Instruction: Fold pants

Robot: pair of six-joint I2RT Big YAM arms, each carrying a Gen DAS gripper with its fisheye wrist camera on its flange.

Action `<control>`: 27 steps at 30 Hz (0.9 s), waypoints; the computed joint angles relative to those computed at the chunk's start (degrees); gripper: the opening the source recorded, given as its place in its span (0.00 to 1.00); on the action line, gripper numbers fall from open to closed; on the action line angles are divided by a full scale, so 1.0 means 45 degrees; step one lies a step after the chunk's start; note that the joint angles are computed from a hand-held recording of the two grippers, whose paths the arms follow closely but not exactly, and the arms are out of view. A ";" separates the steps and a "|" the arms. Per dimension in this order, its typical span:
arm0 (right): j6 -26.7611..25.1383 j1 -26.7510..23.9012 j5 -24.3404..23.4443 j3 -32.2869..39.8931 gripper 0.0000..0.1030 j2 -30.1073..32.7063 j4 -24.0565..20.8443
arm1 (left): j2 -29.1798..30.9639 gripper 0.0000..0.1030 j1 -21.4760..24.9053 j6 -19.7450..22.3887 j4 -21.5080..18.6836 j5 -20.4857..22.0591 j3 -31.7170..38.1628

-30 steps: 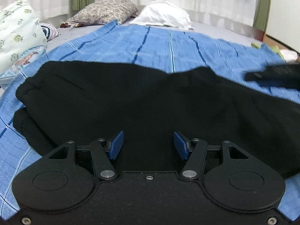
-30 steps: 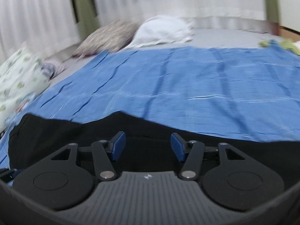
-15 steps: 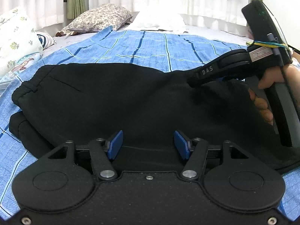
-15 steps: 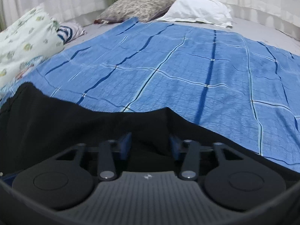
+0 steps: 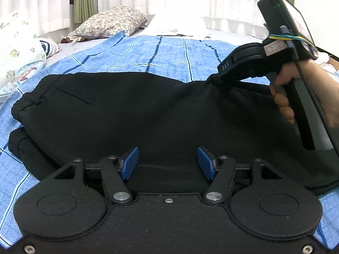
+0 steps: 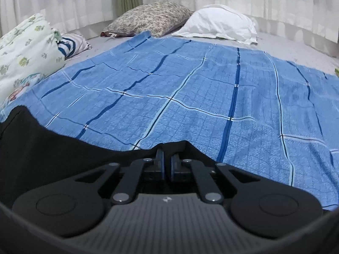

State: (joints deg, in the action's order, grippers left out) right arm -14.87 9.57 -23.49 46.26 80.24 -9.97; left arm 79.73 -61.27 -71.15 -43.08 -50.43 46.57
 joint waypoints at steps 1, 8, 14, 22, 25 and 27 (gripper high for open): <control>0.0113 0.0004 -0.0012 0.0095 0.12 0.0098 -0.0074 | 0.0024 0.59 0.0012 -0.0012 -0.0105 0.0054 0.0059; 0.0552 -0.0384 -0.0073 -0.0297 0.51 -0.0765 -0.0237 | -0.0011 0.63 0.0408 -0.0108 -0.1063 0.1125 0.0706; -0.0241 -0.1627 -0.0487 -0.1126 0.58 -0.2307 -0.0776 | 0.0085 0.75 0.0507 -0.0052 -0.1536 0.1644 0.1095; -0.1214 -0.4174 -0.1248 -0.2145 0.69 -0.4045 -0.2541 | 0.0581 0.85 0.0100 -0.0071 -0.2189 0.2027 0.1931; -0.1573 -0.5231 -0.1509 -0.2611 0.73 -0.4578 -0.2837 | 0.0725 0.88 -0.0081 -0.0138 -0.2312 0.2113 0.2144; -0.1963 -0.6113 -0.1797 -0.2875 0.75 -0.4848 -0.3092 | 0.0844 0.88 -0.0191 -0.0155 -0.2429 0.2131 0.2290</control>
State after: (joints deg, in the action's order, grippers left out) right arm -23.70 -17.94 -31.57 33.32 58.42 -23.88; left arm 83.52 -62.13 -71.84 -54.01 -40.84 56.88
